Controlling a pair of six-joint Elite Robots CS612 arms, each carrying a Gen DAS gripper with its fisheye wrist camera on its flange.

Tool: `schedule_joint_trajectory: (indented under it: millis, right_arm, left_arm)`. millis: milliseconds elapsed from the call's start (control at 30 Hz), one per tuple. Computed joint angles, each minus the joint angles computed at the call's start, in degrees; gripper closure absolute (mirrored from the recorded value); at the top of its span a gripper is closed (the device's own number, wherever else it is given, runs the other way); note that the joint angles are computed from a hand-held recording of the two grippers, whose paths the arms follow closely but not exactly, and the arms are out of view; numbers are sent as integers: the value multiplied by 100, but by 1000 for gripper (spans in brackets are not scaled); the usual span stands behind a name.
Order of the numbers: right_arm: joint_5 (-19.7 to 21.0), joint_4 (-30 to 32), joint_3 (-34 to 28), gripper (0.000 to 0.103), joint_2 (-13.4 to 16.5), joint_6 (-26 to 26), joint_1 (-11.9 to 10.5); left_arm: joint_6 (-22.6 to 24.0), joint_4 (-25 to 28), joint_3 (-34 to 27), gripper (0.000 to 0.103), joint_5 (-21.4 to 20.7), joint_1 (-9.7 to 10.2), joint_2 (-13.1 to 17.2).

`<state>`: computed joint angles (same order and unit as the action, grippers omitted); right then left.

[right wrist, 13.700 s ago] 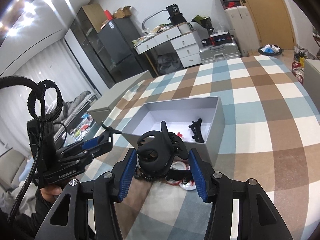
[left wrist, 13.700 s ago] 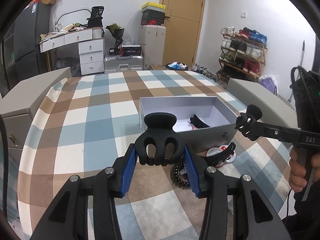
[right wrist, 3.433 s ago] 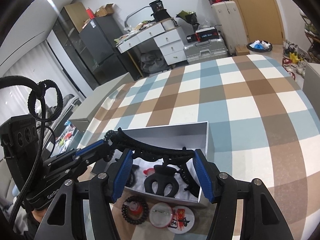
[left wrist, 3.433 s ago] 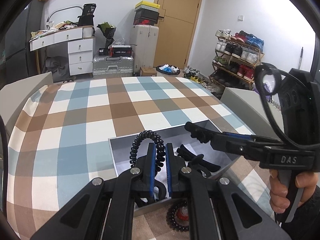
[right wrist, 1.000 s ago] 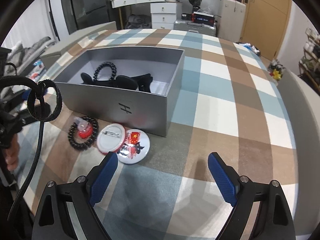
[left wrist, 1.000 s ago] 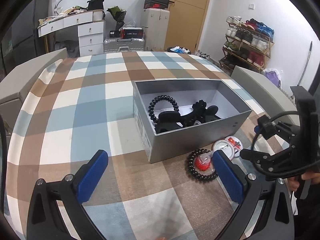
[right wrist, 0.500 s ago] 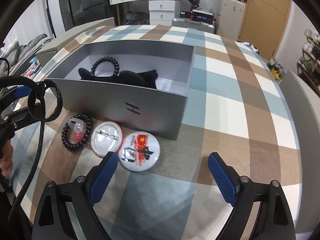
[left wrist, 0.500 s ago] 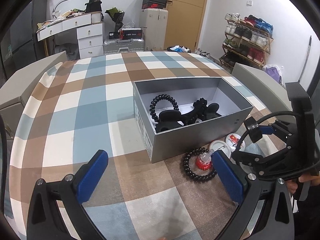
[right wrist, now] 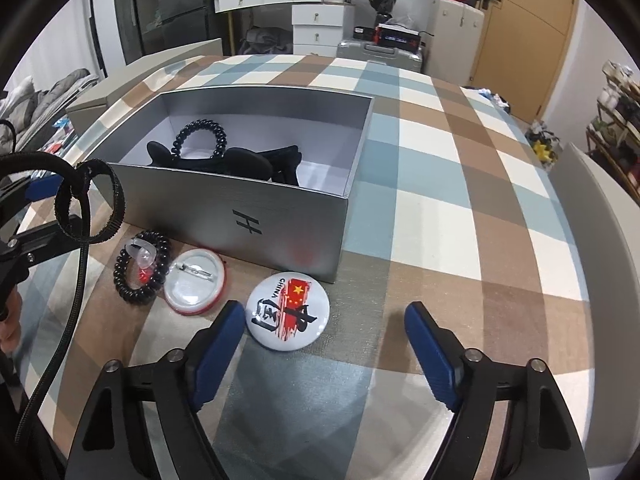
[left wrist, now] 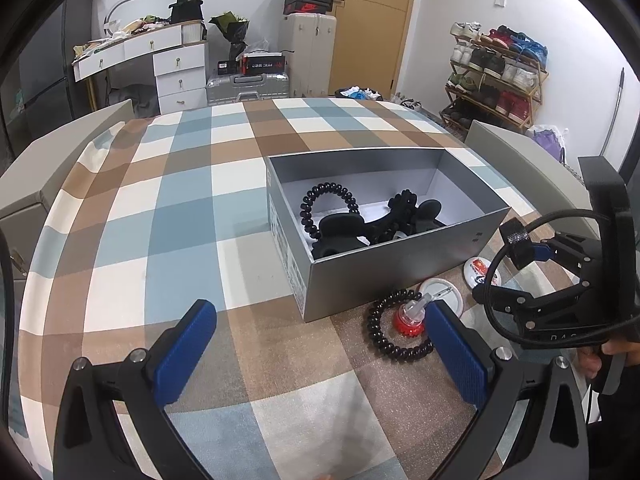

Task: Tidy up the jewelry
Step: 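Withdraw and grasp the white badge with red flag print with the right tool, then lower the left tool onto the second black bead bracelet and lift it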

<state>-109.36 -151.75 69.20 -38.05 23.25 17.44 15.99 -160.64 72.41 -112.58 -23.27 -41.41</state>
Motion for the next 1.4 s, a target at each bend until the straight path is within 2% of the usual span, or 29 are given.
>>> schedule_joint_trajectory:
  millis: [167, 333, 467, 767, 967, 1067, 1200, 1400]
  right_arm:
    - [134, -92, 26, 38, -14, -187, 2]
    - [330, -257, 73, 62, -26, -404, -1]
    - [294, -325, 90, 62, -24, -533, 13]
    - [519, -865, 356, 62, -195, -427, -46]
    - [515, -981, 409, 62, -238, -400, -55]
    - [513, -980, 413, 62, -242, -411, -54]
    - [495, -1009, 415, 62, -249, -449, -45]
    - [471, -1075, 452, 62, -273, -463, -39]
  left_arm:
    - [116, 19, 38, 1, 47, -19, -21]
    - [233, 23, 72, 1, 110, -40, -39]
    - [259, 119, 54, 1, 110, -41, -35]
    - [383, 511, 46, 1, 53, -59, -68]
    - [846, 993, 77, 2, -326, -75, -114]
    - [1163, 873, 222, 2, -291, -126, -180]
    - [1365, 1008, 244, 19, -318, -165, -194]
    - [1287, 887, 249, 34, -247, -193, -188]
